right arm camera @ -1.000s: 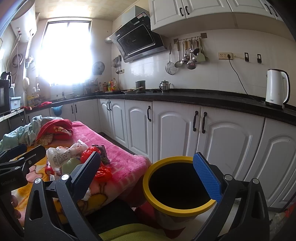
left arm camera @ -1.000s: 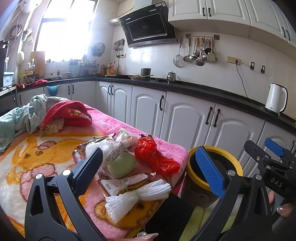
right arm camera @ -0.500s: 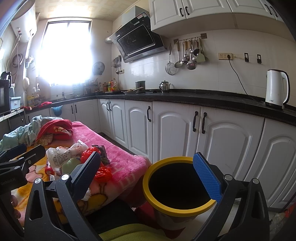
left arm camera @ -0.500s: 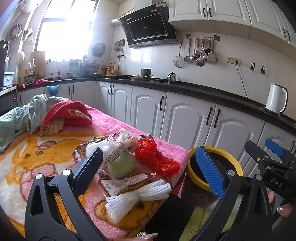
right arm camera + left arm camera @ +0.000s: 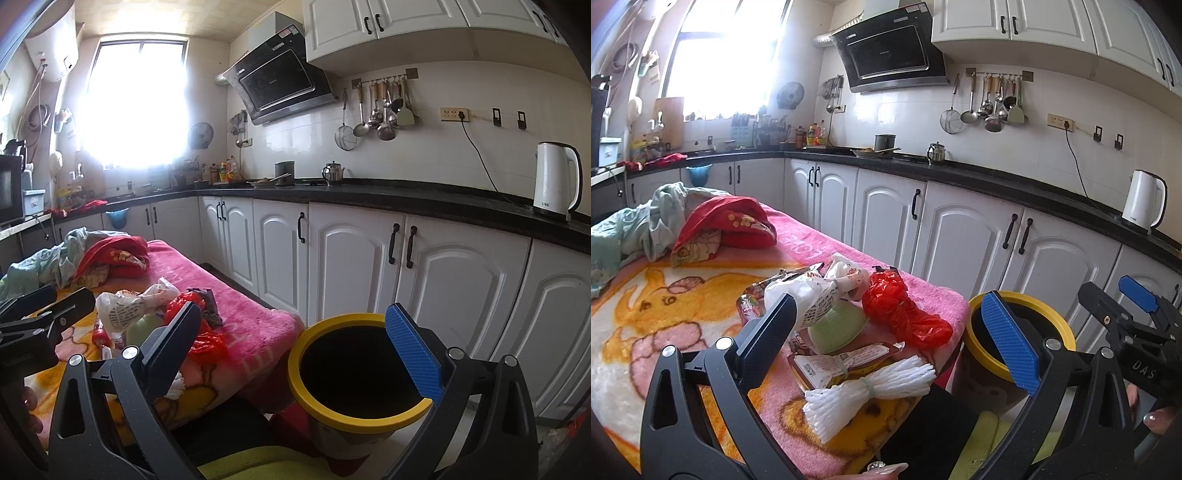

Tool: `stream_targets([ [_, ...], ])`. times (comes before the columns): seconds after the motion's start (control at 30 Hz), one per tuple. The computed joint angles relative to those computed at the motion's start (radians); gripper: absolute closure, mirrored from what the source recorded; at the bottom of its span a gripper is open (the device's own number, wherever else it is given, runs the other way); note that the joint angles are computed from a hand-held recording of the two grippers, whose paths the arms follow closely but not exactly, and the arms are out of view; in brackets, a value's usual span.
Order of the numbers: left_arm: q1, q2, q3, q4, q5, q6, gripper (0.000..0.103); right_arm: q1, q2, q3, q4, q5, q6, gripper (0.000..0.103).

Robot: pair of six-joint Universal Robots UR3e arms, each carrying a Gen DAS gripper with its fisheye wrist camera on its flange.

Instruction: Collect trash

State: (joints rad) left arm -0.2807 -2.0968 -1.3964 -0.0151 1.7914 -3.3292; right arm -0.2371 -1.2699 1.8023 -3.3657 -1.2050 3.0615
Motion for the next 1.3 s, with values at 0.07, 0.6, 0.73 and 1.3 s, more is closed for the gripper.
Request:
stream_targets([
  [0.07, 0.004, 0.003, -0.002, -0.005, 0.003, -0.007, 0.011, 0.004, 0.002, -0.003, 0.01, 0.009, -0.022, 0.006],
  [0.6, 0.147, 0.07, -0.091, -0.005, -0.015, -0.09, 0.011, 0.079, 0.09, -0.22, 0.31, 0.225, -0.234, 0.006],
  [0.73, 0.202, 0.088, -0.121, -0.005, -0.046, -0.095, 0.011, 0.123, 0.144, -0.319, 0.425, 0.205, -0.227, 0.006],
  [1.3, 0.308, -0.112, 0.219, -0.317, -0.343, 0.012, 0.011, 0.204, 0.421, -0.765, 0.962, 0.14, -0.227, 0.029],
])
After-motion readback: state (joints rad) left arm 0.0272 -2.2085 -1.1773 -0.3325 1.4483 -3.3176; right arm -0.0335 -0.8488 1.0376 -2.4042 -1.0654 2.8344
